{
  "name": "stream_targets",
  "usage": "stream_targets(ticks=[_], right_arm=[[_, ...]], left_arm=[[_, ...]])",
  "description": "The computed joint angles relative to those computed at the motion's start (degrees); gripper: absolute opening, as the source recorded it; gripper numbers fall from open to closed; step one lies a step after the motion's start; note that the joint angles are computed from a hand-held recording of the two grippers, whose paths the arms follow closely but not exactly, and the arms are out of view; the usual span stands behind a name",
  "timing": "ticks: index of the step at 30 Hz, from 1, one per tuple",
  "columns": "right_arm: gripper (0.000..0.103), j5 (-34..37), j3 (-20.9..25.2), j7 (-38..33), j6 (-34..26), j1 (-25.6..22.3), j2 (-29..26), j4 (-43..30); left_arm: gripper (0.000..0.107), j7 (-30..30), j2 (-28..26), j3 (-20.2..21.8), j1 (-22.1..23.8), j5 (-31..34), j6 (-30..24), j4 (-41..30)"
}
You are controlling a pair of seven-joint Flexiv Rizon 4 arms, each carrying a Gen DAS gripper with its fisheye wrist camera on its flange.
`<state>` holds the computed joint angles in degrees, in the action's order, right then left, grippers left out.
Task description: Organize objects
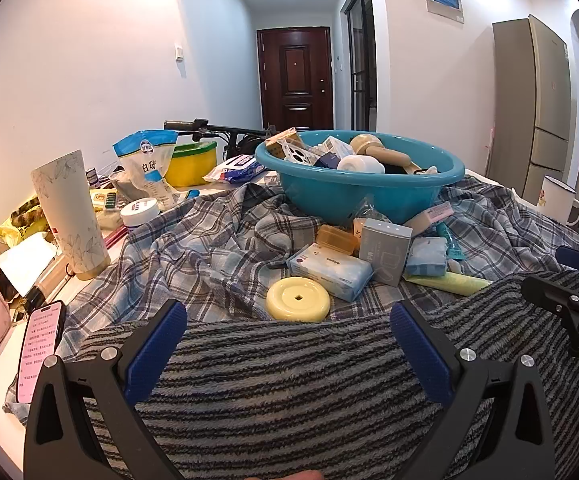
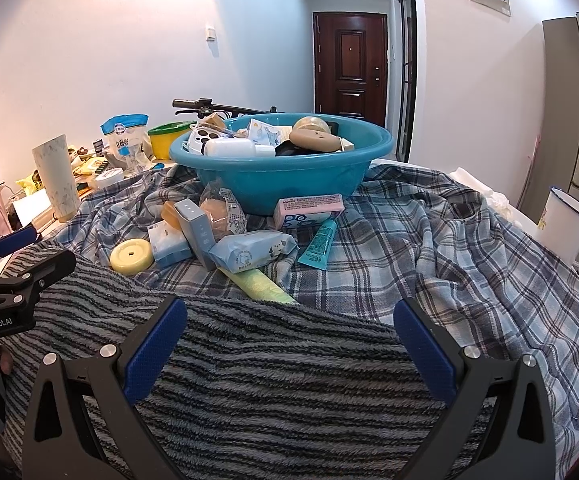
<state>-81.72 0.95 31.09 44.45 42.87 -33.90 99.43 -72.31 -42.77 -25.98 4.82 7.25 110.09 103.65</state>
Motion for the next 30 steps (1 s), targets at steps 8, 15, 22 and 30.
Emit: stream_targets(ticks=[8, 15, 22, 30], right_arm=[[0.103, 0.0, 0.0, -0.1, -0.2, 0.1, 0.0, 0.0], [0.103, 0.3, 0.1, -0.3, -0.3, 0.1, 0.0, 0.2], [0.103, -0.4, 0.0, 0.1, 0.3, -0.1, 0.0, 0.2], [0.103, 0.6, 0.2, -2.7, 3.4, -0.9, -0.8, -0.7]], left_arm=[[0.103, 0.0, -0.2, -0.4, 0.3, 0.0, -0.3, -0.1], [0.103, 0.0, -0.6, -1.8, 1.6, 0.9, -0.1, -0.1], [0.103, 1.1, -0.5, -1.5, 1.0, 1.5, -0.1, 0.0], [0.103, 1.5, 0.0, -0.3, -0.1, 0.5, -0.2, 0.1]])
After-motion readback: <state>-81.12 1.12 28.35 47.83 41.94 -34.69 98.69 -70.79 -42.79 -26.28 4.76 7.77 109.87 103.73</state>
